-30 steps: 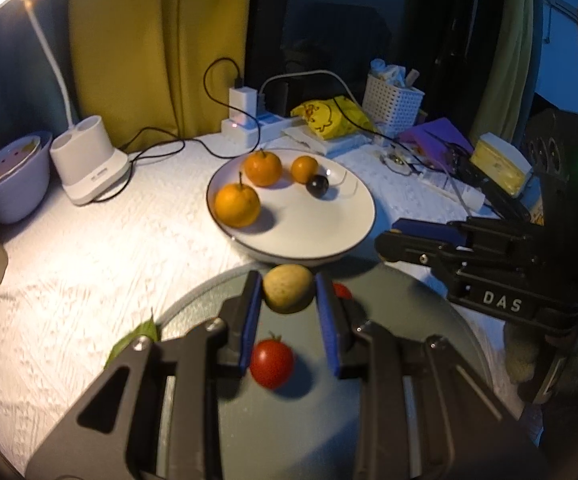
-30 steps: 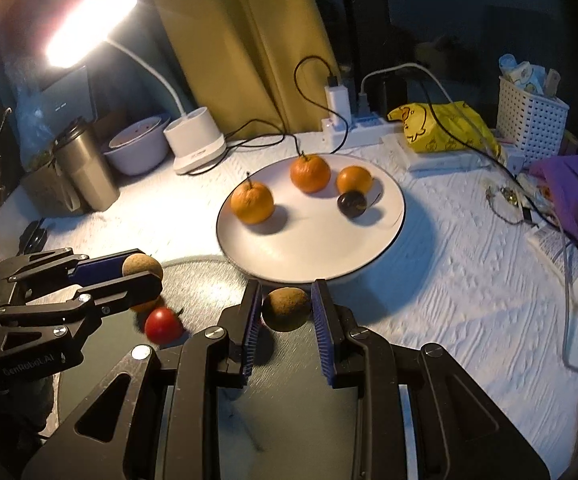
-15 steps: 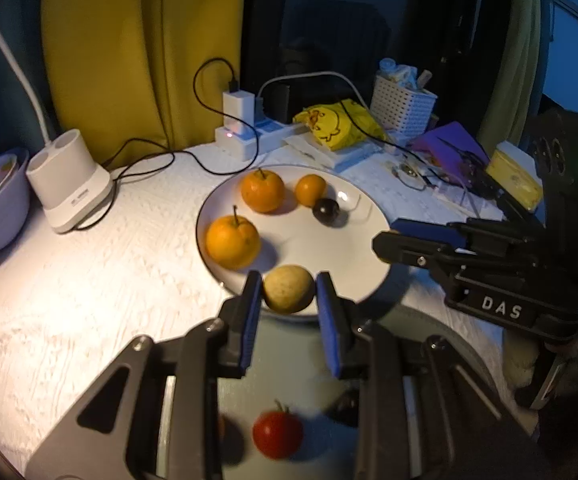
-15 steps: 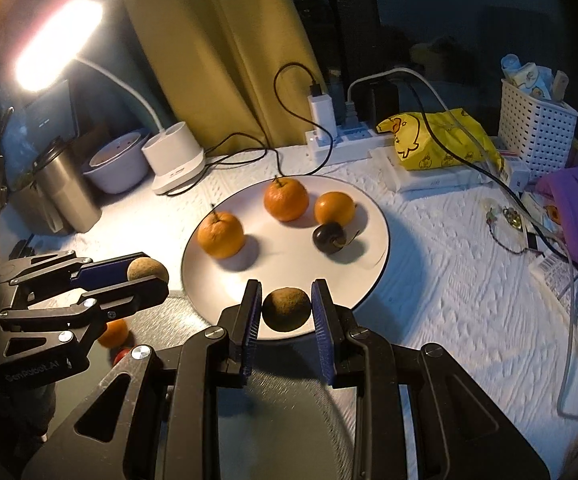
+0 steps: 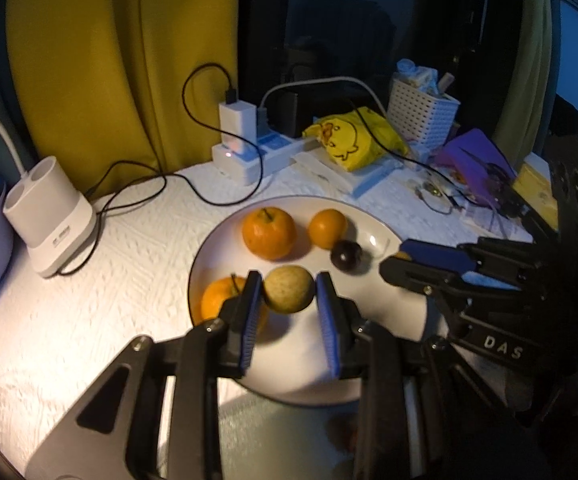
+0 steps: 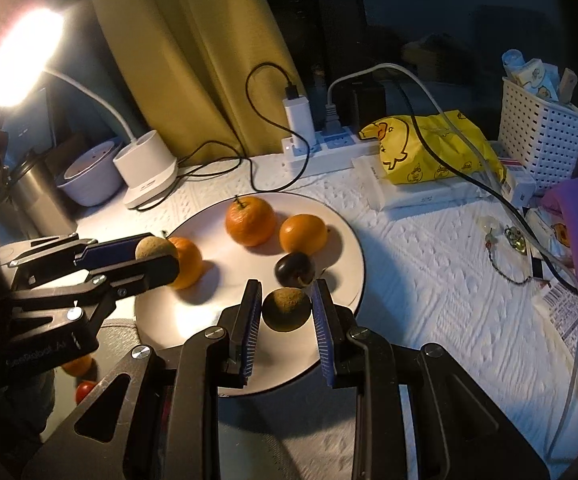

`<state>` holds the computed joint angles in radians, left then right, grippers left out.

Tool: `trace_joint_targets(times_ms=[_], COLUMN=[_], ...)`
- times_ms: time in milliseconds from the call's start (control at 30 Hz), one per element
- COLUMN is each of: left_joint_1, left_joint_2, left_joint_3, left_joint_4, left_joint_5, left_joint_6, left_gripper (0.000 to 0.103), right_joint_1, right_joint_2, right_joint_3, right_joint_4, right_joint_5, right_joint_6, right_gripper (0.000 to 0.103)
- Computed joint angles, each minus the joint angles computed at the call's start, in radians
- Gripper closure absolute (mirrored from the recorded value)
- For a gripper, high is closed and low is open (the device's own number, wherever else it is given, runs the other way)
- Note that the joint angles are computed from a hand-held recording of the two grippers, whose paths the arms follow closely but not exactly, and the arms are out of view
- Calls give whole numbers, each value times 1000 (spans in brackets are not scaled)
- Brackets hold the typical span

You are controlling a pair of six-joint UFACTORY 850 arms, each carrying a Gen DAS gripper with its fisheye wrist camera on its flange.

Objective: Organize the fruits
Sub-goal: 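Carry both kiwis over the white plate and open both tools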

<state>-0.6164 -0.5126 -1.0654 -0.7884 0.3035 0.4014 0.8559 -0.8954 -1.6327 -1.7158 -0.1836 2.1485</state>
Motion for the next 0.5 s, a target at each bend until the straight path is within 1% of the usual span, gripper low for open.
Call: trace_joint_targets(times_ms=[133,233,333,500], left_joint_1=[10,18,30,31], left_joint_2=[-26,-41,-49,-45], left_joint_3=[-32,-48,-58,-55], left_joint_4=[-41,-38,-10,-7], left_joint_5=[-8,-12,-19,-17], left_joint_6=[33,16,-35,-43], left_gripper=[74,74,74,74], right_joint_1=[-9,-14,-16,-18], right_joint_2=[-16,-28,-33,-38], right_joint_3=[-16,-30,-33,-38], right_joint_4=[45,88,85,82], right_joint_5=[-5,-9,-12,-22], right_joint_6=[-45,-95,-96,-84], right_gripper=[75,75,75,75])
